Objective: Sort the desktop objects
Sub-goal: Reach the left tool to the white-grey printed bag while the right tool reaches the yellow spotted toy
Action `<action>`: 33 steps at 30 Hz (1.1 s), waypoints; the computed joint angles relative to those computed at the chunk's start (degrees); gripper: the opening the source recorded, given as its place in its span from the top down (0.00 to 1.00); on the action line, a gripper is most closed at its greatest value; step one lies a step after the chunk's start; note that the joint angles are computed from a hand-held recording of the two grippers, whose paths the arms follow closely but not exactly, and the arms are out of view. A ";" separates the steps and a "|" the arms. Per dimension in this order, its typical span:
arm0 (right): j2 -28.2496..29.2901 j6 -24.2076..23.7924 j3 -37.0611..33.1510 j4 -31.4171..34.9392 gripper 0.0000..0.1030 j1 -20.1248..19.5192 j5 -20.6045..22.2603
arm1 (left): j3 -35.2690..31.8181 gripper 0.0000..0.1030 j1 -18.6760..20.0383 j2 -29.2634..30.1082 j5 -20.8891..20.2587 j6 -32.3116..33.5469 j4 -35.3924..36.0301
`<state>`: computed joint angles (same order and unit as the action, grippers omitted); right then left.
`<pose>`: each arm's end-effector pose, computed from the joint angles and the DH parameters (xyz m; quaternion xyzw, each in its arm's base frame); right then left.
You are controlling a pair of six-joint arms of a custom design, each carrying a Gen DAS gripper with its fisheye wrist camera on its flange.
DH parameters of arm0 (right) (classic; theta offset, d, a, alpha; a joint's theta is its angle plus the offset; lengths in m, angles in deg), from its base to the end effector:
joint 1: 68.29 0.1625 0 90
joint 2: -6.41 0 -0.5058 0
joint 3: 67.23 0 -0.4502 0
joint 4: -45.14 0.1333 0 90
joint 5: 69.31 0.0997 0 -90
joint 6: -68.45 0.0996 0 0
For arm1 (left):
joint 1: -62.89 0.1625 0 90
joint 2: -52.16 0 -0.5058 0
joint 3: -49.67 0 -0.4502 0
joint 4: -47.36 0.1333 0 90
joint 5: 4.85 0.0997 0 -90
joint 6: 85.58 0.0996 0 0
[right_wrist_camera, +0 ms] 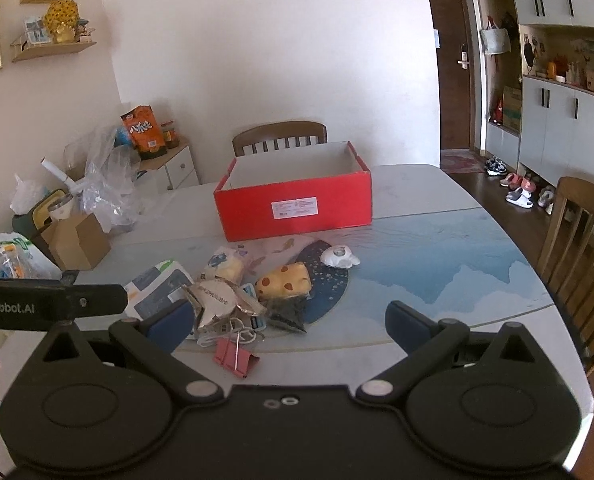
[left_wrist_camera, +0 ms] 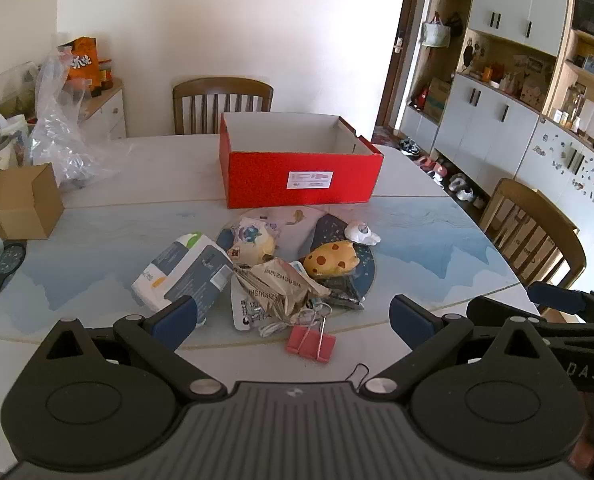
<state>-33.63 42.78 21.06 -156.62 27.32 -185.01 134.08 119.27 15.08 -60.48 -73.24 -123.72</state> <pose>0.1690 -0.7991 0.2012 0.1108 -0.8299 0.4723 0.2756 -0.3057 -0.8021 0.1235 0.2780 0.8752 -0.3248 0.2267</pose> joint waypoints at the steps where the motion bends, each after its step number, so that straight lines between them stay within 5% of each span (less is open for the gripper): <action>1: 0.37 0.12 -0.54 -0.04 0.01 -0.04 -0.30 | -0.52 0.00 0.23 0.29 -0.18 0.46 -0.10; 33: 15.80 5.26 -28.50 16.65 0.02 -0.32 -10.50 | -23.99 0.00 10.44 10.53 -8.41 14.61 13.37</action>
<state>-17.84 48.04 -7.43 -139.97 27.00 -195.51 110.09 129.71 25.61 -68.88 -58.63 -110.35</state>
